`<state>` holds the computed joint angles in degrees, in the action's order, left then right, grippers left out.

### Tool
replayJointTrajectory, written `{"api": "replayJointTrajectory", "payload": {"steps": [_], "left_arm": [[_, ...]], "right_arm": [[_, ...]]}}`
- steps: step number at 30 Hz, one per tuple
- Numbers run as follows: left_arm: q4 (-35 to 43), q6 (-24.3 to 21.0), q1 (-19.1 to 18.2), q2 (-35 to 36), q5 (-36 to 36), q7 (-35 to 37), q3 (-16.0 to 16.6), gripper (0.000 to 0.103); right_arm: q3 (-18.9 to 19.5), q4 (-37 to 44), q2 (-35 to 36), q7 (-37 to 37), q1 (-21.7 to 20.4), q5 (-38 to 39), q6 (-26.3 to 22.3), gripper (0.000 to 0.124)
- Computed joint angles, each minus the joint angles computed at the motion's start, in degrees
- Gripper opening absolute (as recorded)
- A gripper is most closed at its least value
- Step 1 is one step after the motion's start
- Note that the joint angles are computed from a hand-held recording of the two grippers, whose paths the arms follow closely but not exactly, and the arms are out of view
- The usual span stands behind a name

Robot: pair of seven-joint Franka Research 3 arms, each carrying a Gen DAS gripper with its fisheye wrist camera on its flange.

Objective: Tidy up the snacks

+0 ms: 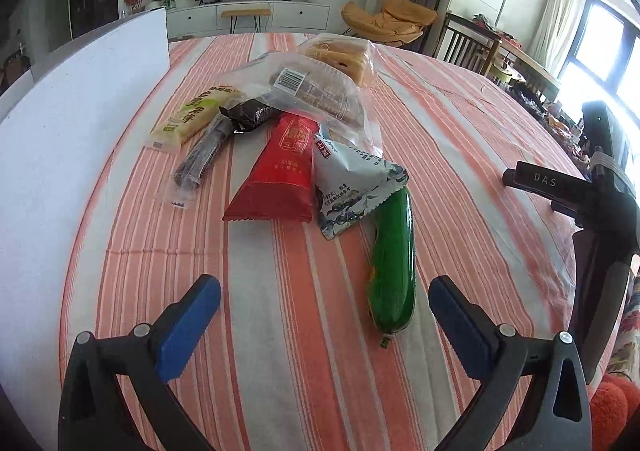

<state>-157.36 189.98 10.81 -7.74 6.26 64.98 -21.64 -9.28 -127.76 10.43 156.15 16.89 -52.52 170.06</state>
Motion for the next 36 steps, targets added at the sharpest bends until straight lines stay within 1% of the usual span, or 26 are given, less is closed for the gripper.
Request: {"api": "replayJointTrajectory", "payload": {"steps": [1, 2, 10, 12, 13, 15, 20, 25, 32, 36], "left_arm": [[-0.2, 0.2, -1.8, -0.1, 0.7, -0.5, 2.0, 0.103], [-0.3, 0.2, -1.9, -0.1, 0.7, -0.5, 2.2, 0.103], [-0.1, -0.2, -0.4, -0.2, 0.8, -0.5, 0.6, 0.103], [-0.4, -0.5, -1.0, -0.7, 1.2, -0.9, 1.2, 0.103], [-0.3, -0.5, -0.8, -0.6, 1.3, -1.0, 1.0, 0.103], [0.1, -0.8, 0.7, -0.4, 1.4, -0.9, -0.4, 0.103], [0.2, -0.9, 1.2, -0.4, 2.2, -1.6, -0.7, 0.103], [0.5, -1.3, 2.4, -0.4, 3.2, -2.3, -1.8, 0.103], [0.5, -1.3, 2.6, -0.5, 4.3, -3.3, -1.8, 0.103], [0.5, -1.1, 1.7, -0.3, 4.9, -3.6, -0.7, 0.103]], "right_arm": [[0.0, 0.0, 0.0, 0.0, 0.0, 0.0, 0.0, 0.096], [0.0, 0.0, 0.0, 0.0, 0.0, 0.0, 0.0, 0.096], [0.0, 0.0, 0.0, 0.1, 0.1, -0.1, 0.0, 0.096], [0.0, 0.0, 0.0, 0.0, 0.0, 0.0, 0.0, 0.096], [0.0, 0.0, 0.0, 0.0, 0.0, 0.0, 0.0, 0.096], [0.0, 0.0, 0.0, 0.0, 0.1, 0.0, 0.0, 0.096], [0.0, 0.0, 0.0, 0.0, 0.0, 0.0, 0.0, 0.096], [-0.1, 0.0, 0.0, 0.1, 0.1, -0.1, 0.0, 0.096], [-0.1, 0.0, 0.1, 0.1, 0.1, -0.1, 0.0, 0.096], [-0.1, 0.0, 0.0, 0.1, 0.1, -0.1, 0.0, 0.096]]}}
